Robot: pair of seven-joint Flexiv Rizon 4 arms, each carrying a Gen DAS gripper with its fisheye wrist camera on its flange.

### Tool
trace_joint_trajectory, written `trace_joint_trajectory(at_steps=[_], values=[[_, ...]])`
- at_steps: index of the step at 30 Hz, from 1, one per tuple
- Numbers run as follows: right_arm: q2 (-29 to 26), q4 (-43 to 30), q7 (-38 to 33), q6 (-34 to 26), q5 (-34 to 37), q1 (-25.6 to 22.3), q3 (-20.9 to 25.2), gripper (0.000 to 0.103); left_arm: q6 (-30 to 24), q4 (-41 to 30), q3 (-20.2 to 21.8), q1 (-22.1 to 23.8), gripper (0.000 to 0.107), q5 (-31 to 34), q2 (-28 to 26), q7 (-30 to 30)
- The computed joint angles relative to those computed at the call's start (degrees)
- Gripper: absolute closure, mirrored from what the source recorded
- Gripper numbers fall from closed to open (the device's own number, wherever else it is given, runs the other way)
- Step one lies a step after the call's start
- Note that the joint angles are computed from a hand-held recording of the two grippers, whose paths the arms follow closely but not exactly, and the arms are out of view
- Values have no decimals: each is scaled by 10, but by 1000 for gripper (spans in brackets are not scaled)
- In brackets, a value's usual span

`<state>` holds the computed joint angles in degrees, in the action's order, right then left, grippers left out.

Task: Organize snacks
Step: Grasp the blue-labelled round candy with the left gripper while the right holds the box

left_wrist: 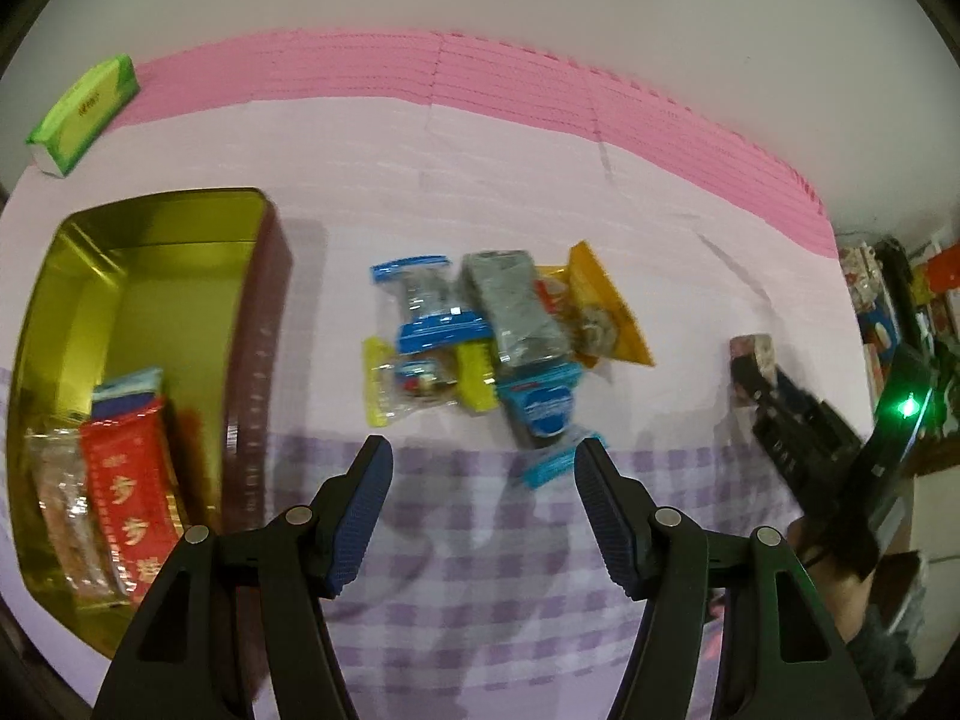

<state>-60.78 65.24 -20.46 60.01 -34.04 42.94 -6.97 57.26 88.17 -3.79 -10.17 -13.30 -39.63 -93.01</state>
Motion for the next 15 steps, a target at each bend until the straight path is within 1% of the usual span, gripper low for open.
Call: trace_joint_trajectory(at_steps=[2,3,4,6,8,11,15], values=[[-4,2,12,17,-8,5,-14,75,-13,-14,0,-3,44,-2,-6,-6],[4,14,15,12,-10,2,-8,75,-22,-27,5,-8,45,3,-12,-15],[8,24,22,23,-13,5,-16,75,-27,-35,7,-11,46,6,-16,-20],[10,31,31,30,-14,11,-25,75,-45,-55,11,-13,50,8,-27,-32],[13,41,43,41,-21,14,-31,74,-57,-66,2,-6,56,-1,-37,-35],[16,52,53,53,-30,16,-38,74,-73,-81,3,-7,61,-3,-47,-48],[16,49,54,51,-33,13,-34,74,-85,-97,4,-11,62,5,-56,-52]])
